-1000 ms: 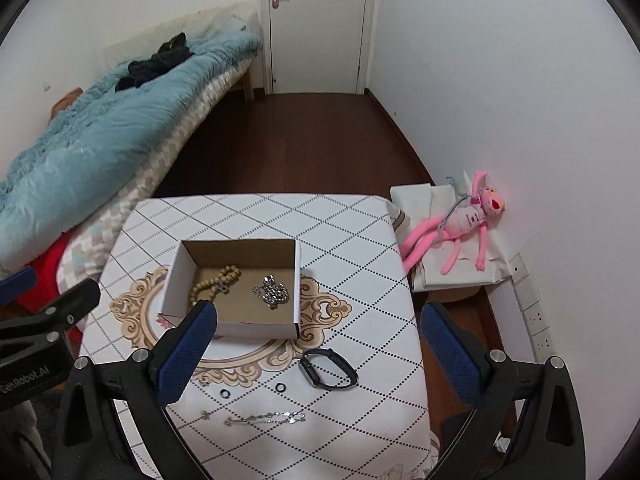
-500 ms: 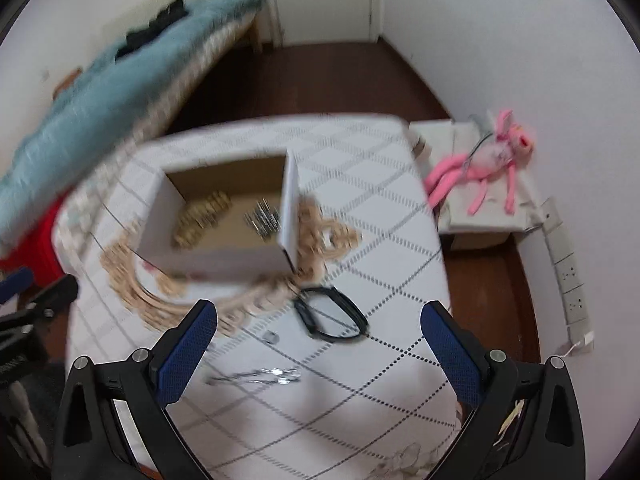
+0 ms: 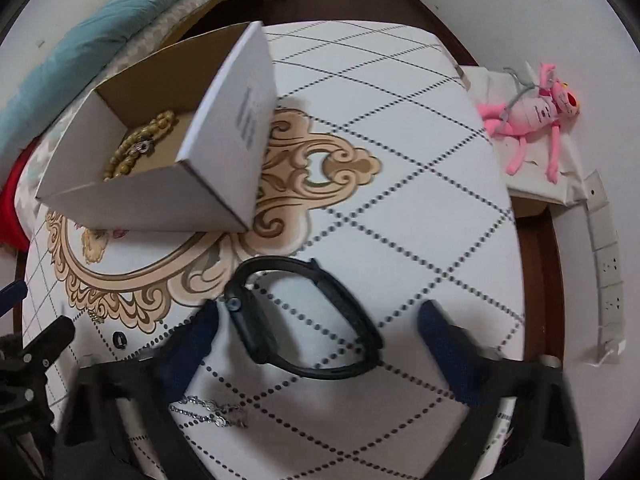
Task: Organize jewelry
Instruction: 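Grasp the black watch band with right tool while left tool reaches for silver chain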
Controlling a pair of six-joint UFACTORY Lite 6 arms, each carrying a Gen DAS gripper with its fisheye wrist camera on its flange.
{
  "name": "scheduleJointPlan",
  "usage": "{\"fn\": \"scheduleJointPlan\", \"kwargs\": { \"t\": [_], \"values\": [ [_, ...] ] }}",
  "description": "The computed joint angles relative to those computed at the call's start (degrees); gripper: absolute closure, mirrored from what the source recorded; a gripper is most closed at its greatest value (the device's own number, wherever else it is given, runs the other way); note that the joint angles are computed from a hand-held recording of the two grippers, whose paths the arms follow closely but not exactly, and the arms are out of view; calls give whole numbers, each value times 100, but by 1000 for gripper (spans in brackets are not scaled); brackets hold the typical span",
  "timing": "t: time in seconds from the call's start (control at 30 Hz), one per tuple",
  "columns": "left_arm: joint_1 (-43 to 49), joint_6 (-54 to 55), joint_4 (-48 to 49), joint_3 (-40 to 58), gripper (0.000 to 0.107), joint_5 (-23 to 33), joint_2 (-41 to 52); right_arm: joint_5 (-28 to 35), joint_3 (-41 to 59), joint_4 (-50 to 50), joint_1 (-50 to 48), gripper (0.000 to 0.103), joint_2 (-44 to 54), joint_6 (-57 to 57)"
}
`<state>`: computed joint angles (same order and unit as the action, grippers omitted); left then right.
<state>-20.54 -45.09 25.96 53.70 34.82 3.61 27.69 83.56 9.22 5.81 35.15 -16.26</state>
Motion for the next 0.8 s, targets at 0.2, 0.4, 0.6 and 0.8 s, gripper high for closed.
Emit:
{"fn": "scheduleJointPlan", "kwargs": {
  "t": [0.2, 0.4, 0.6, 0.8],
  "values": [
    [-497, 37, 65, -92, 4, -61, -22, -419, -943, 872, -94, 48, -798, -654],
    [-890, 717, -479, 155, 14, -324, 445, -328, -1970, 1881, -677, 48, -1849, -1484],
    [-1259, 985, -434, 348, 36, -470, 797, -234, -2579, 2231, -1146, 48, -2338, -1824],
    [-1334, 2058, -1298, 682, 92, -568, 981, -225, -2824, 2447, -1286, 48, -2499, -1933]
  ]
}}
